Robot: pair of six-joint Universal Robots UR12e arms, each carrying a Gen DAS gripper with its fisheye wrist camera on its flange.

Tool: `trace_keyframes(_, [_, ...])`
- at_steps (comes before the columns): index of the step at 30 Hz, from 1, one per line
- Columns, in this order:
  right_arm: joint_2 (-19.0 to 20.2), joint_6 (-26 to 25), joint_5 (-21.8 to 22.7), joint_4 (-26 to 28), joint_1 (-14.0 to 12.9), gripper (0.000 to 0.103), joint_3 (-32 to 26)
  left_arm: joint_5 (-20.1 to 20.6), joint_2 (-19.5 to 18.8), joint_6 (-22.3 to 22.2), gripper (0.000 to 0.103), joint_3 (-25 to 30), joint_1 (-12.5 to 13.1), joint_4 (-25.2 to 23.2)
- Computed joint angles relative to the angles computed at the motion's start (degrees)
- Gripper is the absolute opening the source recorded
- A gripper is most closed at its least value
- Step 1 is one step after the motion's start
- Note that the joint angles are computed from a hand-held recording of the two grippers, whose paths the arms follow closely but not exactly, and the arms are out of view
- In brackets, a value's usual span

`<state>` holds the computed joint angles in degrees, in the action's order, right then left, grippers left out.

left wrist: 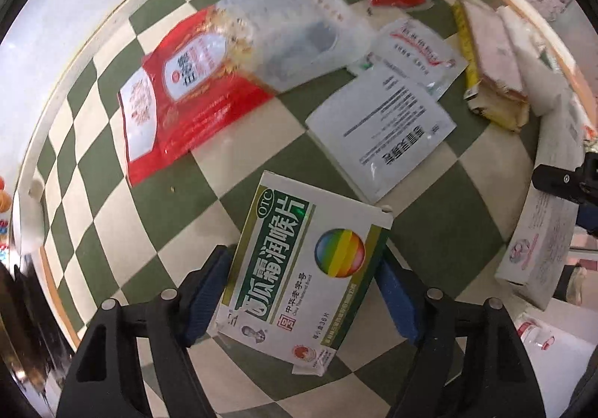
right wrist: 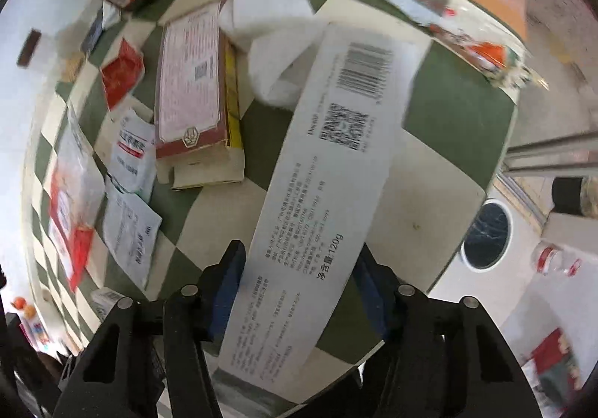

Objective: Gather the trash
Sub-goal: 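Grasp the green-white medicine box with the left gripper while the right grasps the white toothpaste box, then carry both boxes to the floor bin and open both grippers over it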

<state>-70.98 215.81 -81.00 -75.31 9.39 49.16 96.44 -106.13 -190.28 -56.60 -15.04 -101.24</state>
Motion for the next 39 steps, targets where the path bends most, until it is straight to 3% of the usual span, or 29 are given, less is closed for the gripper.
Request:
trace_keyframes(6, [-4.36,4.73,-0.29,-6.33,-0.07,0.057,4.80,-0.76,-0.32,4.68,0.074,1.98,1.17,1.50])
trace_keyframes(12, [-8.55,6.58,1.04,-11.22,-1.43,0.055,9.04,-0.03,-1.57,5.98,0.074,6.77,0.24,0.57])
trace_keyframes(19, [-13.67,8.29,4.29,-18.38,-3.97,0.054,15.42,2.39,-1.31,6.11,0.073,8.05,-2.54,1.48])
trace_keyframes(23, [-15.93,7.99,6.63,-21.28,-5.58,0.054,18.29,1.58,-3.10,4.74,0.073,12.24,-4.04,0.02])
trace_keyframes(26, [-18.33,8.64,8.41,-23.85,-7.62,0.054,21.28,0.80,-5.69,6.14,0.073,16.93,-5.93,-1.24])
trace_keyframes(31, [-25.24,9.65,9.43,-27.63,-13.63,0.053,29.11,-2.37,-10.33,8.19,0.073,24.47,-10.93,-3.64])
trace_keyframes(34, [-30.52,9.40,8.58,-27.93,-18.84,0.053,34.74,-4.48,-14.09,11.09,0.073,29.49,-14.79,-5.51])
trace_keyframes(39, [-40.47,7.61,7.94,-23.45,-30.96,0.053,45.04,-8.73,-21.67,16.34,0.073,37.44,-21.96,-8.98])
